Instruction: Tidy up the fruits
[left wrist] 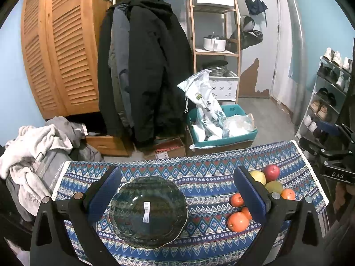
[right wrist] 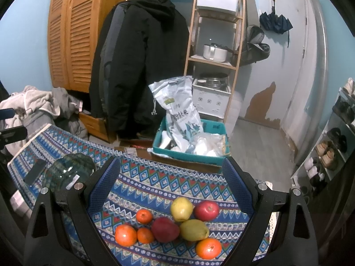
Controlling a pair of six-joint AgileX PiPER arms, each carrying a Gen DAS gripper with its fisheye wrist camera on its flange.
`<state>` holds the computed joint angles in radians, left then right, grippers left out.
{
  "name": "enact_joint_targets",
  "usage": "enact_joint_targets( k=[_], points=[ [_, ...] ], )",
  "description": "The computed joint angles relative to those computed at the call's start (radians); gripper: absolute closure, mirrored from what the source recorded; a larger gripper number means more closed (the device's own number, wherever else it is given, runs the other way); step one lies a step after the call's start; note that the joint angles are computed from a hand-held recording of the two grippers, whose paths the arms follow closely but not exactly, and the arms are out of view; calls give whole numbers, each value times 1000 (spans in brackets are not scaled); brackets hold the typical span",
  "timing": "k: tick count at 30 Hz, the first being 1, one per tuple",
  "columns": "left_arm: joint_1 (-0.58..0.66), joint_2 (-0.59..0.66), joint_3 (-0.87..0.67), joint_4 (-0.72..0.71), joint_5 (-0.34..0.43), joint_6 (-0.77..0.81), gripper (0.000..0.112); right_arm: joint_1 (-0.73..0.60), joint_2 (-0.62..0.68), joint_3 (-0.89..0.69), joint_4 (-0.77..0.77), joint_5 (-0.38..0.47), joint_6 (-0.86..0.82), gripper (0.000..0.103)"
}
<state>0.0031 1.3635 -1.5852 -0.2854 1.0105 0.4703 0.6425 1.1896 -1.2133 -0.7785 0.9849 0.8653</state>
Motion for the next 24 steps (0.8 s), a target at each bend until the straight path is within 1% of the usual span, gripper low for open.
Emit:
enact_joint_targets(
  k=[13, 15, 22, 24],
  points=[
    [-9, -4, -2, -1, 7, 0, 10, -7, -14, 14, 1, 3, 7, 12],
    [-12, -8, 8, -13, -3, 0, 10, -16, -23, 18, 10, 3, -4, 12],
    [-20, -5, 4, -17, 23, -16, 10, -29, -36, 29, 18, 12, -16, 12],
    [-26, -8, 10, -14, 16, -18, 10, -37, -39, 29, 23, 14, -20, 12]
  ],
)
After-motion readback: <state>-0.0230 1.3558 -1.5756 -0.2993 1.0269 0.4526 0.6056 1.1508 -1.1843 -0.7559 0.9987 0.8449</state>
